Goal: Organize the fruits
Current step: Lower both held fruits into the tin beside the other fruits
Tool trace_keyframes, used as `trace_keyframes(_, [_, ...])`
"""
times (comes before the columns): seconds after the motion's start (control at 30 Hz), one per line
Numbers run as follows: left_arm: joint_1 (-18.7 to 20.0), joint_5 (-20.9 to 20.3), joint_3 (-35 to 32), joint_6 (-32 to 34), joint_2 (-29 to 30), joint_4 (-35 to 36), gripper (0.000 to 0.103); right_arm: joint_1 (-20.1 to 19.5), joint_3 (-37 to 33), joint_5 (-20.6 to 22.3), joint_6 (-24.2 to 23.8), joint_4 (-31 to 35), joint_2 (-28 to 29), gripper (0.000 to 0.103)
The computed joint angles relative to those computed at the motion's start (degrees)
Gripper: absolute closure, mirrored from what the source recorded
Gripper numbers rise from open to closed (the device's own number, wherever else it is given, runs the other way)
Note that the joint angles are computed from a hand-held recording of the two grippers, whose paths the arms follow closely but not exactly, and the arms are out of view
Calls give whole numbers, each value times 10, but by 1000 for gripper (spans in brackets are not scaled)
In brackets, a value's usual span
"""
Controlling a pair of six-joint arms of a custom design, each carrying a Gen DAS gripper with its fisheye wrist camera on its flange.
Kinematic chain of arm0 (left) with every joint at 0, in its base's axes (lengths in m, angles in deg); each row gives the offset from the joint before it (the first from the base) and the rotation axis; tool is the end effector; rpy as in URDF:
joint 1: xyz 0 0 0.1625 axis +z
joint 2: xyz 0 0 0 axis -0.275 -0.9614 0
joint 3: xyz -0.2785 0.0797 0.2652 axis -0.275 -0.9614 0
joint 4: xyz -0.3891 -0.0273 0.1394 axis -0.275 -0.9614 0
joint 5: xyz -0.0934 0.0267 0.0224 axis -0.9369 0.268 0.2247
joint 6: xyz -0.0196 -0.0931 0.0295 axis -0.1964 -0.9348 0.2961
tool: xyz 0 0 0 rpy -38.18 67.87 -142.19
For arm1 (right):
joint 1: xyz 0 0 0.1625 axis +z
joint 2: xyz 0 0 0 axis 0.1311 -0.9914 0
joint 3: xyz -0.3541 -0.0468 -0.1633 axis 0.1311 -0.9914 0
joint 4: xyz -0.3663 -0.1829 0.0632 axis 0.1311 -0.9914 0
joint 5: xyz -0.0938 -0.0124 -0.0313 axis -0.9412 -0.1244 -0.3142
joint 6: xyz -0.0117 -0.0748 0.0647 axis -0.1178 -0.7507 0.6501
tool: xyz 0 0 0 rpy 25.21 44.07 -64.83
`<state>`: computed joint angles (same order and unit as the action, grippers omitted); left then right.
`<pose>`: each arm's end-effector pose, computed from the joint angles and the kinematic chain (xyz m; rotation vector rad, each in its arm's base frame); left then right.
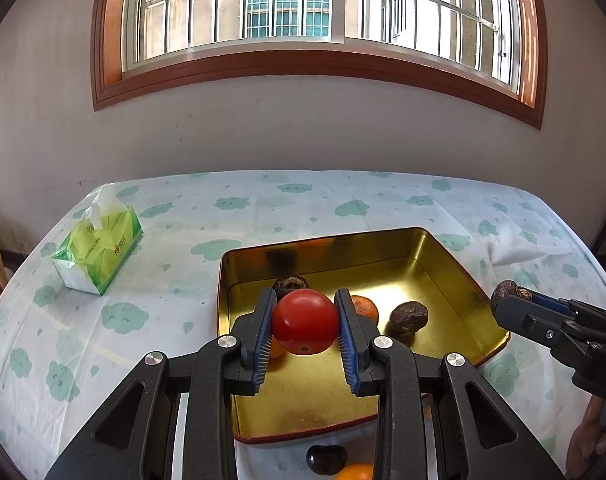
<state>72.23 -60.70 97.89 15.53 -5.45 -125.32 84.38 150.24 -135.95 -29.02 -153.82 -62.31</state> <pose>-0.1091 -0.5345 0.1061 0.5487 2.2076 -1.0920 0.1460 -0.5238 0.0248 0.7018 -2.5827 1.1300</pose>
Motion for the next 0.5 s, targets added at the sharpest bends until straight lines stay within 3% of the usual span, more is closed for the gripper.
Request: trace_keyframes(0.5, [12,-5,-13,4,8,1,73,-2,-9,1,3,6,8,71])
